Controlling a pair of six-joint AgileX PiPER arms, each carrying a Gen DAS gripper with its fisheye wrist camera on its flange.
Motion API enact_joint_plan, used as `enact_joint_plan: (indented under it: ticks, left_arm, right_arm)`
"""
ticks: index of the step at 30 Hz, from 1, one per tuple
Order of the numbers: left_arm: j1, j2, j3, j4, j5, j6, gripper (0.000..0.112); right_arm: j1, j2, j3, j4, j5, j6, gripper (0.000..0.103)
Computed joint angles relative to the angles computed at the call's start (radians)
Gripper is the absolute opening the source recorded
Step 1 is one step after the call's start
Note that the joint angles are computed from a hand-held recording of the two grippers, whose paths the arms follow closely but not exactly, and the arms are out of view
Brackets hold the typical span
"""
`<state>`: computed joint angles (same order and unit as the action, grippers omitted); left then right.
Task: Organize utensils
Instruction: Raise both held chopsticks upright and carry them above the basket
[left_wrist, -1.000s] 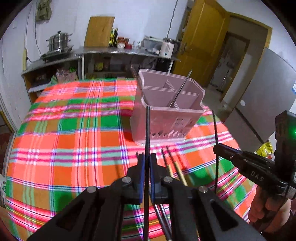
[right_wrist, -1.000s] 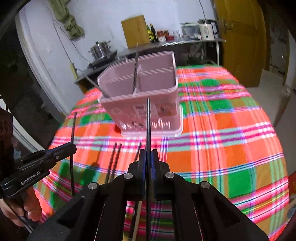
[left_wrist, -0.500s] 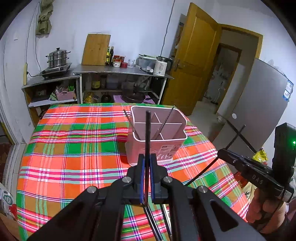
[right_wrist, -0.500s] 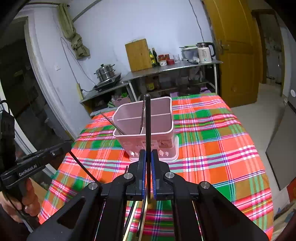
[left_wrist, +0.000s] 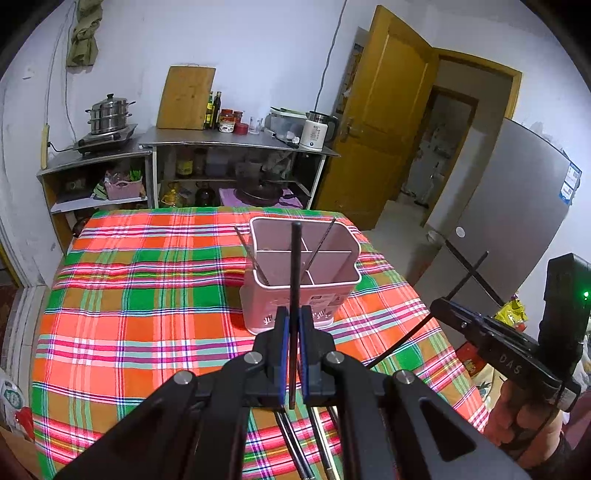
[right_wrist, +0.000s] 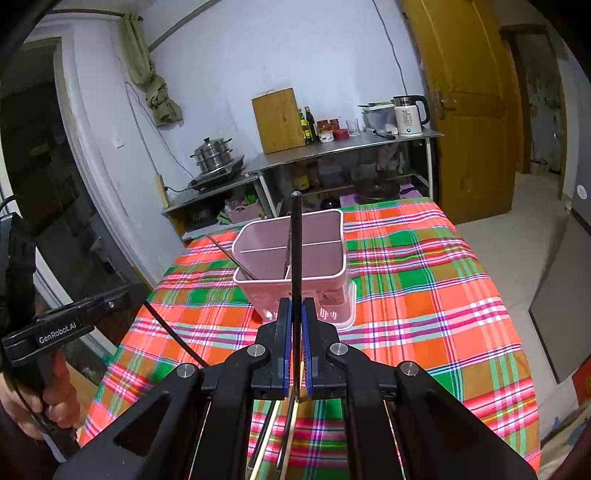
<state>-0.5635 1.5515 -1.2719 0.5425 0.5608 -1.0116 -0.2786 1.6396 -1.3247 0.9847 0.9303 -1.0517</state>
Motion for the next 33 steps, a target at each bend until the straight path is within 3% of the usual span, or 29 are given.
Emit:
enact_joint_plan:
  ticks: [9,22,33]
  left_arm:
    - [0.044,0.057,-0.147,-0.088,0.023,0.124,0.006]
    - [0.132,0.17,-0.447,-0.179,0.046,0.284,0.006]
    - [0.217,0.25,-0.432,-0.281,-0.031,0.356,0.006]
  right_arm:
    - [0.03,0.045,-0.094,0.021,-0.003,0.048,0.005]
    - [0.109,0.153,-0.363,0.038,-0.034,0.179,0.005]
    - [0.179,0.262,-0.463,-0.006,-0.096,0.244,0.005]
